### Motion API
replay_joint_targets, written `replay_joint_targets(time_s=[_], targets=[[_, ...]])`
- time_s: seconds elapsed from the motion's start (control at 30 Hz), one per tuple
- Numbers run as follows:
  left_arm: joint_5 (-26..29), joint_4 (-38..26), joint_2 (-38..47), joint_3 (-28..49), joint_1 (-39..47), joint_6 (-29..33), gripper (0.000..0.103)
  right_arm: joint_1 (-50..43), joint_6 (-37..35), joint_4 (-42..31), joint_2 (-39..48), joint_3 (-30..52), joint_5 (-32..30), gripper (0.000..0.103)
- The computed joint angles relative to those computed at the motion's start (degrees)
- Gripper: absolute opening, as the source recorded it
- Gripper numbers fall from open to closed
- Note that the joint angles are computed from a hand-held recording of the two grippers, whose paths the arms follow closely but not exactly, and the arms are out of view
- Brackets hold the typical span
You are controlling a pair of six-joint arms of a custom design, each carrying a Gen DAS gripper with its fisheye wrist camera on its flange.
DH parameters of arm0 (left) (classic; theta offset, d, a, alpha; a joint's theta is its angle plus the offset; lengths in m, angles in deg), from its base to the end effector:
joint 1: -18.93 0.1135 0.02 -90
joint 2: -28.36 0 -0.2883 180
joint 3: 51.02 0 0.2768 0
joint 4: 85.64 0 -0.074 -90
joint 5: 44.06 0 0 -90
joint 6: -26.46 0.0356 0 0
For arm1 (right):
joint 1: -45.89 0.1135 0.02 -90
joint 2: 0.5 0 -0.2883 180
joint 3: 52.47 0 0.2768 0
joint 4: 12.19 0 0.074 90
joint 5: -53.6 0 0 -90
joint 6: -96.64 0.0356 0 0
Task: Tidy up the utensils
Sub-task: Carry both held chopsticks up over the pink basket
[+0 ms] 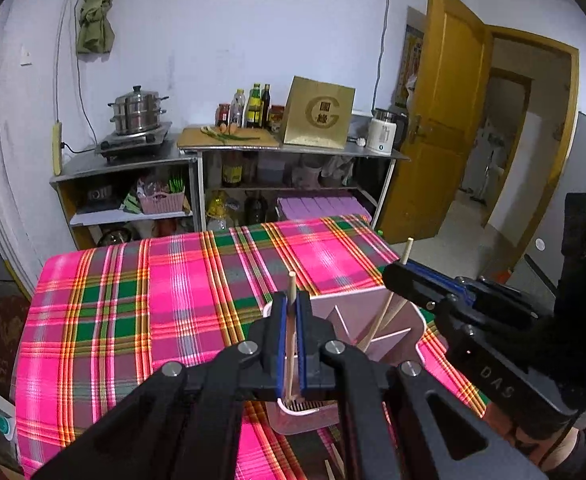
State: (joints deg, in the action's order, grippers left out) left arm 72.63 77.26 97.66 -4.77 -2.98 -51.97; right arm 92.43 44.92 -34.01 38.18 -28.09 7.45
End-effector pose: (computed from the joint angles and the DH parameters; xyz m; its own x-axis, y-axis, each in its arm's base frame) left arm 0.2294 -0.1095 0.2066 -0.4553 0.3763 -0.8069 0.7586 0.6383 -0.1304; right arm 0.1167 0.0873 0.1666 -0.4041 0.2231 -0.8871 0.1424 0.9733 0.1799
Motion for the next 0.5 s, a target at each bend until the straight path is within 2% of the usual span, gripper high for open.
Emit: replay_joint_targets(time_s=[0.27, 0.4, 0.5], targets=[[-0.66, 1.22, 1.43, -0.88, -0.69, -0.27, 0.005, -1.8, 0.55, 1.95, 3.16, -0.69, -2.77, 0.005], [-0.32, 1.2, 0.51, -1.5, -0.1, -0.4, 0.007, -1.39, 1.59, -0.71, 1.95, -0.28, -2.14, 0.006], [0.32, 0.8, -0.78, -1.9, 1.02, -0.59, 0.011, 1.9, 3.59, -4.04, 0.5, 0.33, 0.79, 0.01]])
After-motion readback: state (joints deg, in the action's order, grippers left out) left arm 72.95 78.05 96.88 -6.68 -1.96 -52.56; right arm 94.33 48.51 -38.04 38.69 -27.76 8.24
